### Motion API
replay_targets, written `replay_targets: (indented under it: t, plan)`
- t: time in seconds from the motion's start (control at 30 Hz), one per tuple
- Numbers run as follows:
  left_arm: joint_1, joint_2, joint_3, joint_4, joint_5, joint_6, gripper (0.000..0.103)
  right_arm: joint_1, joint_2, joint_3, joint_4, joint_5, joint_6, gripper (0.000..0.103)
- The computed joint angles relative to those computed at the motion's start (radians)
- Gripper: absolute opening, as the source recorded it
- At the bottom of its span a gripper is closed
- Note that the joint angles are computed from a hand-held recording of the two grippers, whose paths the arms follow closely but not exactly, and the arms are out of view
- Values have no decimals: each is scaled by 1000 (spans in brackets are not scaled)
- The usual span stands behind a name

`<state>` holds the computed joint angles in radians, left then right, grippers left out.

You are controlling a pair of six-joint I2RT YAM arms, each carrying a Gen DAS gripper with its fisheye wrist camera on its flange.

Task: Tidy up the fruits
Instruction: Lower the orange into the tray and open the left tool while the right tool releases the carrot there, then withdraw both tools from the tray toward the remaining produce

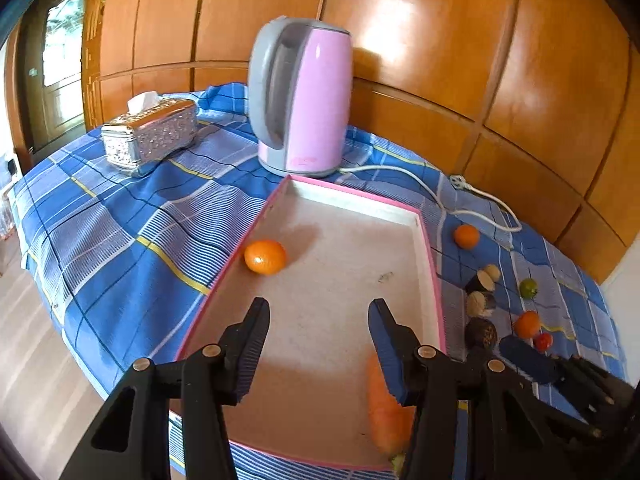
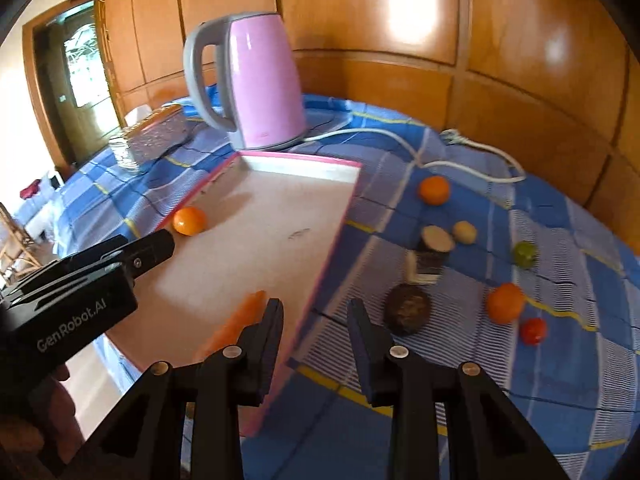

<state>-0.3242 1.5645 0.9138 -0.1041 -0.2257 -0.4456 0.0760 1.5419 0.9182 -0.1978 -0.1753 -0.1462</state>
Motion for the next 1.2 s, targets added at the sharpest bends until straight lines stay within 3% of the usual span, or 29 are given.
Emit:
replay_targets:
  t: [1.2]
  plan:
    - [-196, 50, 56, -2, -26, 91, 52, -139, -78, -101, 108, 51, 6, 34]
